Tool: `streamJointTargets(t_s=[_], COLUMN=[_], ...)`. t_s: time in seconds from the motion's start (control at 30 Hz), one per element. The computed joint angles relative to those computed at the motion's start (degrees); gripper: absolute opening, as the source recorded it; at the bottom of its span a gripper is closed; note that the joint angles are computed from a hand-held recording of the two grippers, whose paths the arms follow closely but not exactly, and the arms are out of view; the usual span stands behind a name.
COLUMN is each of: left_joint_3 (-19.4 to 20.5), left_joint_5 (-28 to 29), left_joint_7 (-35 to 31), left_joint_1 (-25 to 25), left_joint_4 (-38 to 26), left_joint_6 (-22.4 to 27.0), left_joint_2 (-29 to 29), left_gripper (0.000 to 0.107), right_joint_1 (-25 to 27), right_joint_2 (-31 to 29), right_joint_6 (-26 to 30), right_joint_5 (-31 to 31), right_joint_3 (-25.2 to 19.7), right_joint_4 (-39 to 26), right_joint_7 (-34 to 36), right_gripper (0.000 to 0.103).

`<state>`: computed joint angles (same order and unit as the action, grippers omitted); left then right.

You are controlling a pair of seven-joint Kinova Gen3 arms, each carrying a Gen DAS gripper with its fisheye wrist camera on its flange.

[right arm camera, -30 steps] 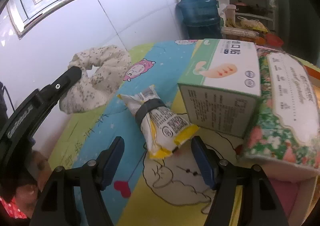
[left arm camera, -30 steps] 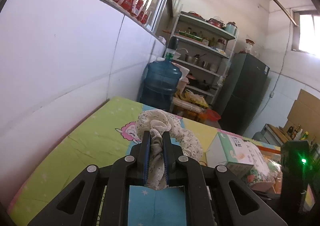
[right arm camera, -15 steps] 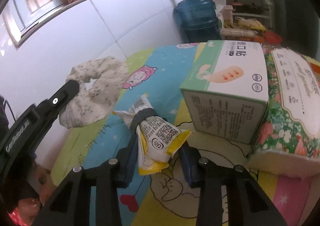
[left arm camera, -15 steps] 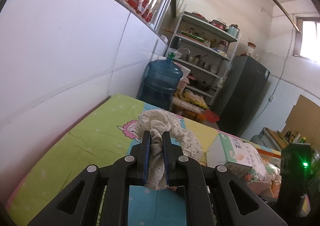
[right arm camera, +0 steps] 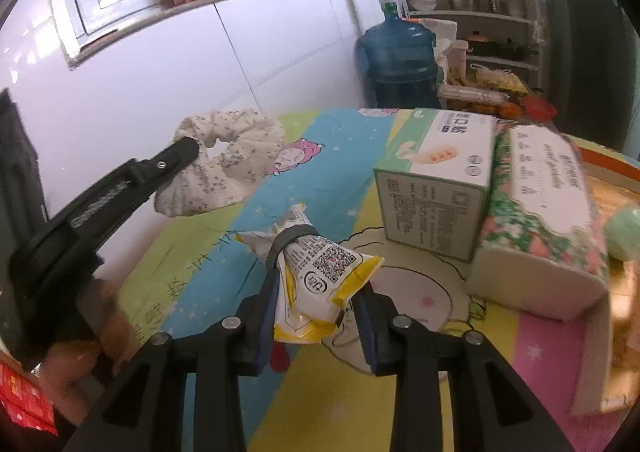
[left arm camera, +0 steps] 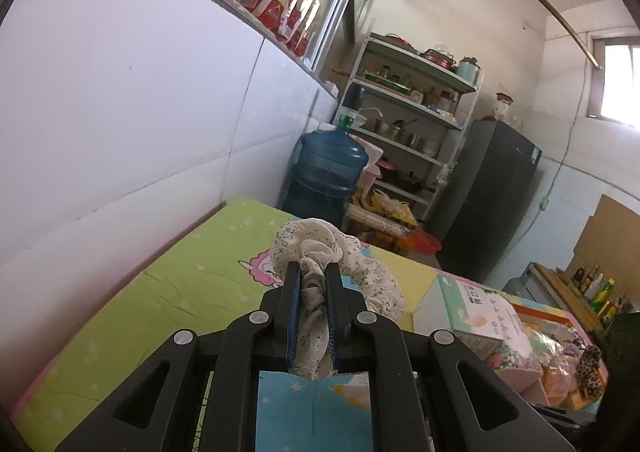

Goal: Organize soft objects
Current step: 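Lift the scrunchie and snack packet and carry both over the tray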

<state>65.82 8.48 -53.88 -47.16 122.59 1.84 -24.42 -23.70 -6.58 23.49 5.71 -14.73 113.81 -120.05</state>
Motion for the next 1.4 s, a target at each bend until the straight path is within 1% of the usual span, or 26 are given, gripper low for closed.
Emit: streamJointTargets(t_s=[0.1,0.3,0.4,0.5,0.73,0.83,1.0,1.17,1.4], left_joint_3=[-1.01,-3.26,-4.18,-5.34,-6.23,-5.94,-3.43,-0.51,3.82], left_joint_5=[0.05,-0.04,-0.31,-0.87,-1.92,-2.18,-2.00,-0.97,1.94], left_joint_7=[0.04,0.87,1.37,1.69,2.05,1.85,1.23,0.05,-3.19], left_joint_1=[1.26,3.41,4.50,5.88,7.92,8.46,7.64,6.42,3.48], left_joint_4=[-0.27,-1.11,-1.77,-2.23,-4.71,-5.73,-8.62,-11.55,-15.87], left_joint_6=[1.06,4.58,6.48,7.96,10.98,11.93,13.91,15.53,17.71], left_joint_2=[-0.43,-3.94,-4.87,-6.02,-8.45,-8.94,-8.97,-9.40,-10.11], left_gripper=[0.012,0.012,0.012,0.012,0.012,0.012,0.012,0.012,0.012], right_joint_1=[0.43,0.86,1.75,2.14,3.98,5.31,6.67,7.11,7.73], right_joint_2=[-2.26,-5.70,-7.86,-9.49,-13.48,-15.47,-18.90,-21.94,-25.37], right_joint_6=[-0.03,-0.03,0.13,-0.23,-0.85,-0.89,-0.77,-0.70,-0.92], right_joint_5=[0.65,-1.87,-2.52,-3.72,-5.86,-6.42,-7.72,-9.38,-11.58], right_joint_3=[-0.54,0.03,-0.51,0.03,0.74,0.90,2.83,6.19,10.71], right_joint_4=[1.26,2.67,3.46,4.19,6.08,6.90,8.43,9.97,12.02], right_joint_7=[-0.87,1.16,1.50,2.62,4.59,4.96,6.37,8.60,11.68], right_gripper=[0.035,0.035,0.035,0.035,0.035,0.035,0.035,0.035,0.035])
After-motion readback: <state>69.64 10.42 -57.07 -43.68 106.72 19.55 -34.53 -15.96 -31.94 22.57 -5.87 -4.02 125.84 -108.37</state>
